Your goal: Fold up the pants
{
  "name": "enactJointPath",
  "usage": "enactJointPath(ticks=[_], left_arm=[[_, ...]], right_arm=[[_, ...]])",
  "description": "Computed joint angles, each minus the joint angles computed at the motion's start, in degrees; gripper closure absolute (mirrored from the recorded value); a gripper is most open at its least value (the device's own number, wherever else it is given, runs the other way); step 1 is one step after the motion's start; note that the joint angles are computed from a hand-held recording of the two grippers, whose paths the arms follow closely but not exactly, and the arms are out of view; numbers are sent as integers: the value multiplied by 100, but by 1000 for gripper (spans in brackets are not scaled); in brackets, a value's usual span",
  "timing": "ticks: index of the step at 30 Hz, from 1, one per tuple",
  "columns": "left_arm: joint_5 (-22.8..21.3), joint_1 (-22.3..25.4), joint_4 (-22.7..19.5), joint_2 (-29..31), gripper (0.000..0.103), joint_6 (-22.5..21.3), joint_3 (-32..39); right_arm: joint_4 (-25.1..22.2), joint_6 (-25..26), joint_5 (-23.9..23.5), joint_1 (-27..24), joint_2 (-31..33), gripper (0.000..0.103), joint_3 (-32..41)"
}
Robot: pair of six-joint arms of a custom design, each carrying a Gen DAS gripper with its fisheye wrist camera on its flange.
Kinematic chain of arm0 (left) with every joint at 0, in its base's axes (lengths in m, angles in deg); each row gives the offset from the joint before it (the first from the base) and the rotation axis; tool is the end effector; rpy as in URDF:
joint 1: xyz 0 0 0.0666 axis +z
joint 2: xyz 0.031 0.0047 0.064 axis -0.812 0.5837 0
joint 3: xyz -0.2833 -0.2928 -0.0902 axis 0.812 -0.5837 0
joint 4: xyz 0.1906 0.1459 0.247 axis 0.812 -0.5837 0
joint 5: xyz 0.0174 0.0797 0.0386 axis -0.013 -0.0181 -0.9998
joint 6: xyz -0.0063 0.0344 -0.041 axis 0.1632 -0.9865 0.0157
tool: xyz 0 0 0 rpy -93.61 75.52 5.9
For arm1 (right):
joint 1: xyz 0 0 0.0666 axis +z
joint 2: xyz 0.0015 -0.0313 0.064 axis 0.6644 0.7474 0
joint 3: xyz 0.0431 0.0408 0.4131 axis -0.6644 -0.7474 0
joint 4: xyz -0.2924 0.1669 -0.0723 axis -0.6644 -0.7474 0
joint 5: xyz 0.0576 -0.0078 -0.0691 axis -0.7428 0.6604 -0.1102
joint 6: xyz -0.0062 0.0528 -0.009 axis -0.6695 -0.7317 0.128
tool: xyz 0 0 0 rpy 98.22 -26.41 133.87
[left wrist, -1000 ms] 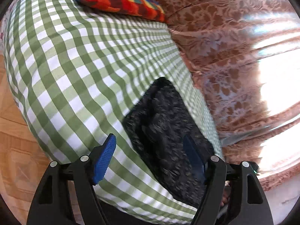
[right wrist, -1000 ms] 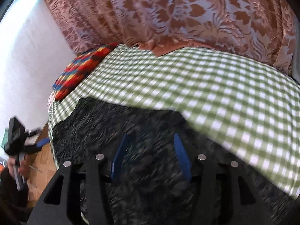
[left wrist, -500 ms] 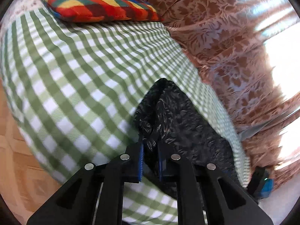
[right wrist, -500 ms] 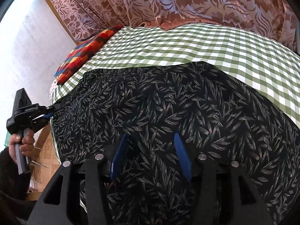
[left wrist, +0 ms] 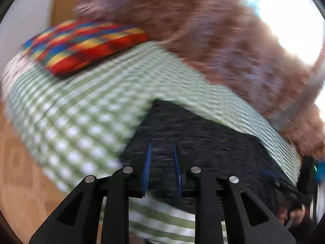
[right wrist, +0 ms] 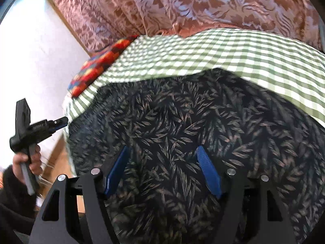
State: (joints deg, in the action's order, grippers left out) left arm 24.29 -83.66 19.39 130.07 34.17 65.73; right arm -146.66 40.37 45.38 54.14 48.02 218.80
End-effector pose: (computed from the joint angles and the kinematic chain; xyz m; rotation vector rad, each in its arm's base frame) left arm 0.5363 -0.2879 0.3194 -0.5745 2.2543 -0.2633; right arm 0.6992 0.1768 0.3334 -0.6590 2.4325 0.8749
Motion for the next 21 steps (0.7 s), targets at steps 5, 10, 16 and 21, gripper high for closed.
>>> enactJointPath(ticks=[5,10,16,21], left_arm=[[1290,-373,129,640,84,-1313,909],[1760,-532,-1167,1532,84,-1835,2167],[2134,-383,-875,1518,84,-1508,1929],[1730,-536,-1137,1622,79,-1772,2391]], right_arm=[[303,325,-32,-153,-699,43,-1048],[665,736,567,-281,-1384,45,-2286],[1724,1215,1160,-408,-2125,46,-3893],[1513,908,963,-480,-2028,46,-3700]])
